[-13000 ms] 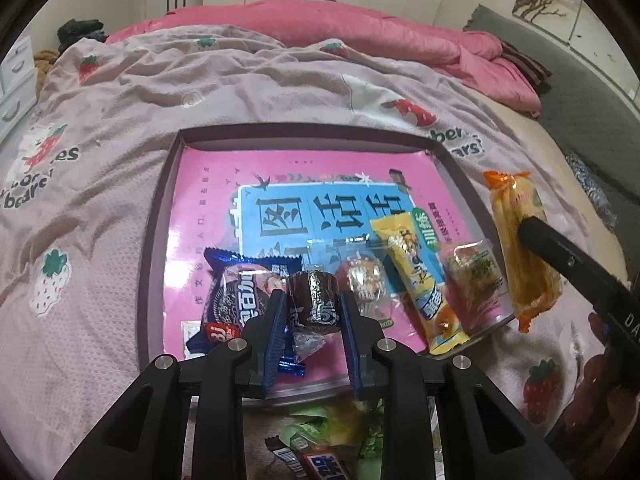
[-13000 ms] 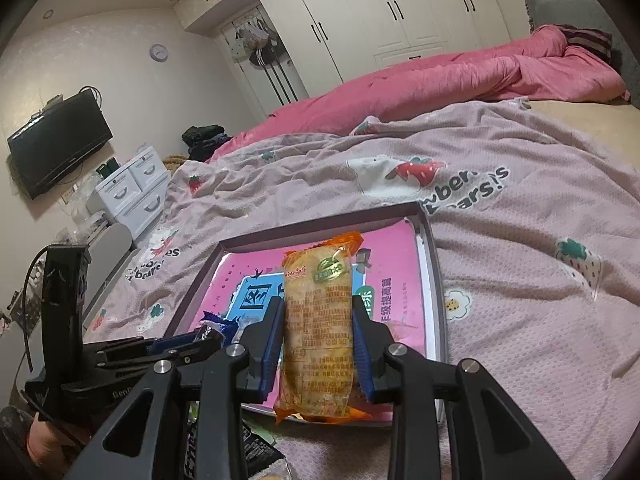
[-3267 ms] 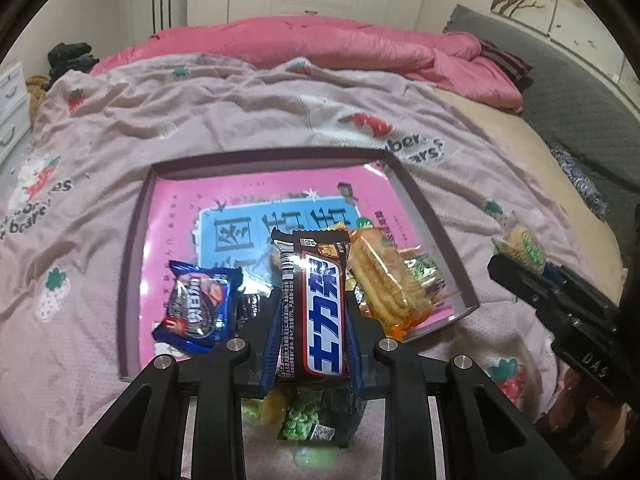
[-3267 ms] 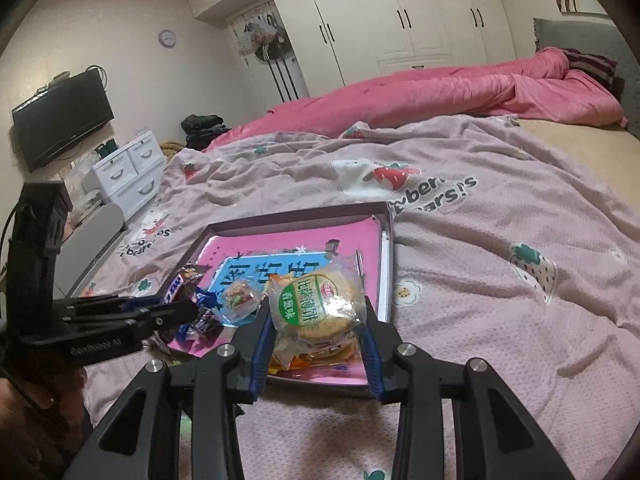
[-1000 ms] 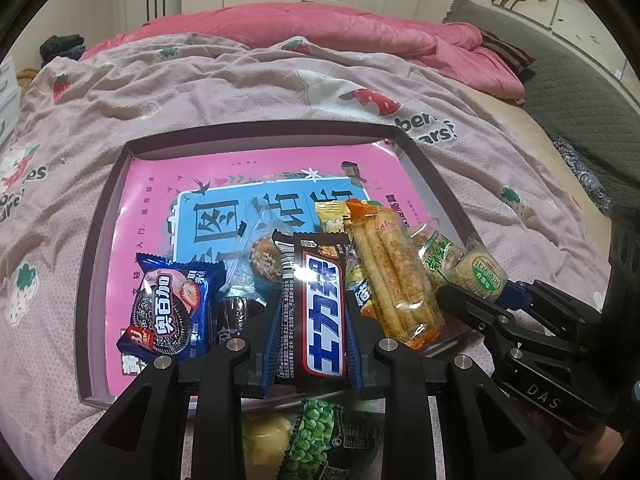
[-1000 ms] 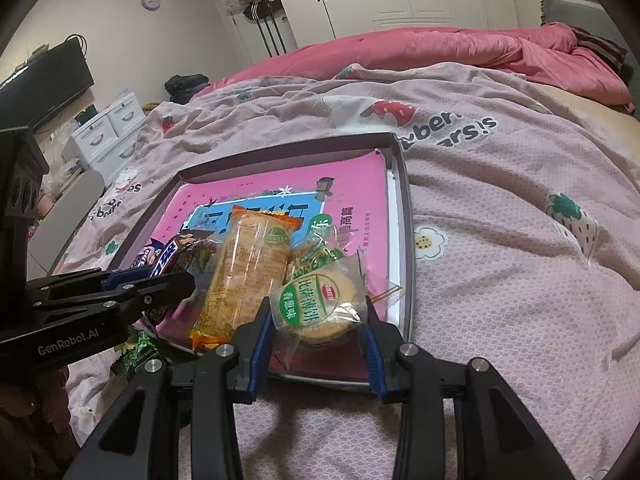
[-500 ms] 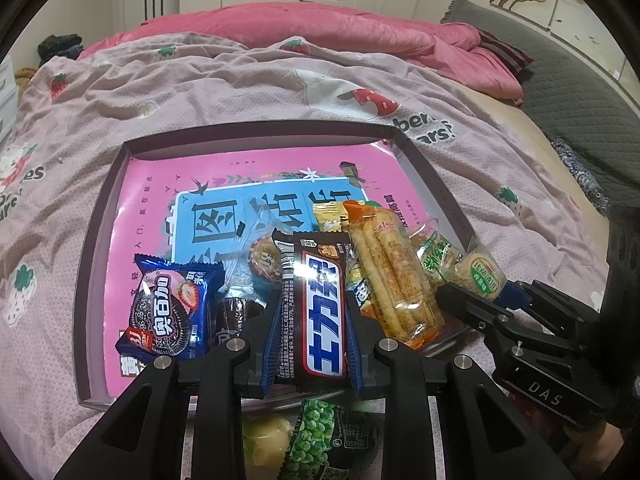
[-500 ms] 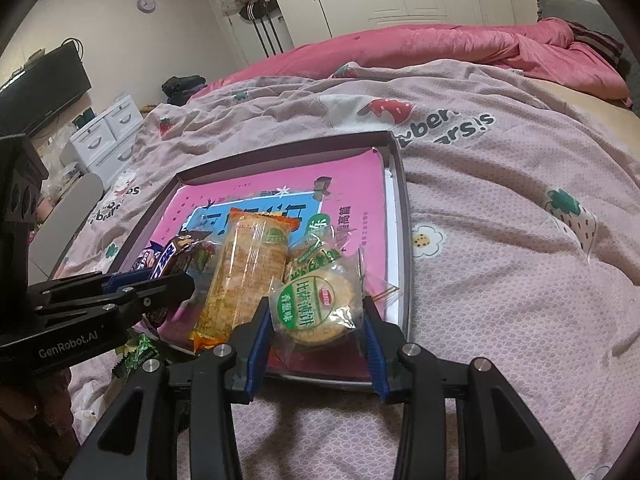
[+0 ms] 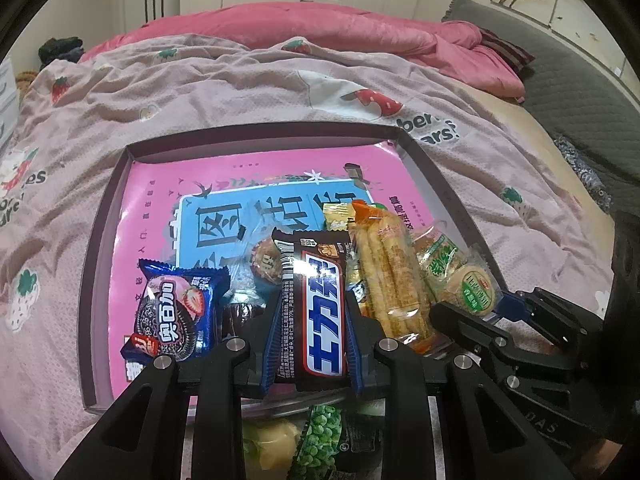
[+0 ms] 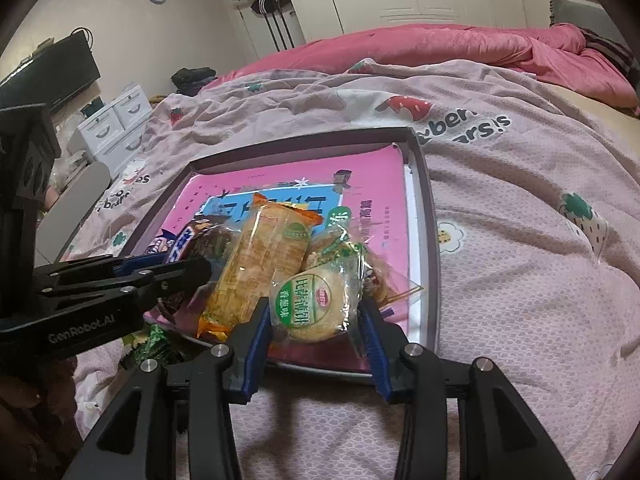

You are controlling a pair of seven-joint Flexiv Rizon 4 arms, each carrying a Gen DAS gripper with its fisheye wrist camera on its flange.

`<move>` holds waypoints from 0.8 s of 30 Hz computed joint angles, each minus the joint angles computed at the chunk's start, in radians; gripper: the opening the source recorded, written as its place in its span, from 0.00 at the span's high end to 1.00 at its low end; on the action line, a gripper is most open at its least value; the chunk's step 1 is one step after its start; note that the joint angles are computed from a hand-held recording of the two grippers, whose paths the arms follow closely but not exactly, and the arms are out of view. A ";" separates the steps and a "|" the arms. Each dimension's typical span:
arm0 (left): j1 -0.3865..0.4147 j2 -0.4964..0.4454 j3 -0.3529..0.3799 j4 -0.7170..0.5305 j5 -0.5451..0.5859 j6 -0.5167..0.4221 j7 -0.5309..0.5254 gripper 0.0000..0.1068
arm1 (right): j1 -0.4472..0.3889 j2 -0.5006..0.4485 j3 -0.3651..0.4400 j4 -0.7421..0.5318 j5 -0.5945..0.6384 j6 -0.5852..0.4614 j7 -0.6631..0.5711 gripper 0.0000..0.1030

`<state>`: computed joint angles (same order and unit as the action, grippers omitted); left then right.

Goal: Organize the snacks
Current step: 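Open the left gripper over the tray while the right lowers the cake in and opens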

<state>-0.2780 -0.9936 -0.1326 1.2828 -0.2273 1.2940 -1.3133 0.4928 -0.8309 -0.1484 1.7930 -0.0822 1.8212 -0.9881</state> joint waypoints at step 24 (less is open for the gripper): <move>-0.007 -0.014 0.001 -0.030 0.007 -0.029 -0.002 0.73 | 0.050 0.025 -0.065 0.029 0.037 0.004 0.029 0.42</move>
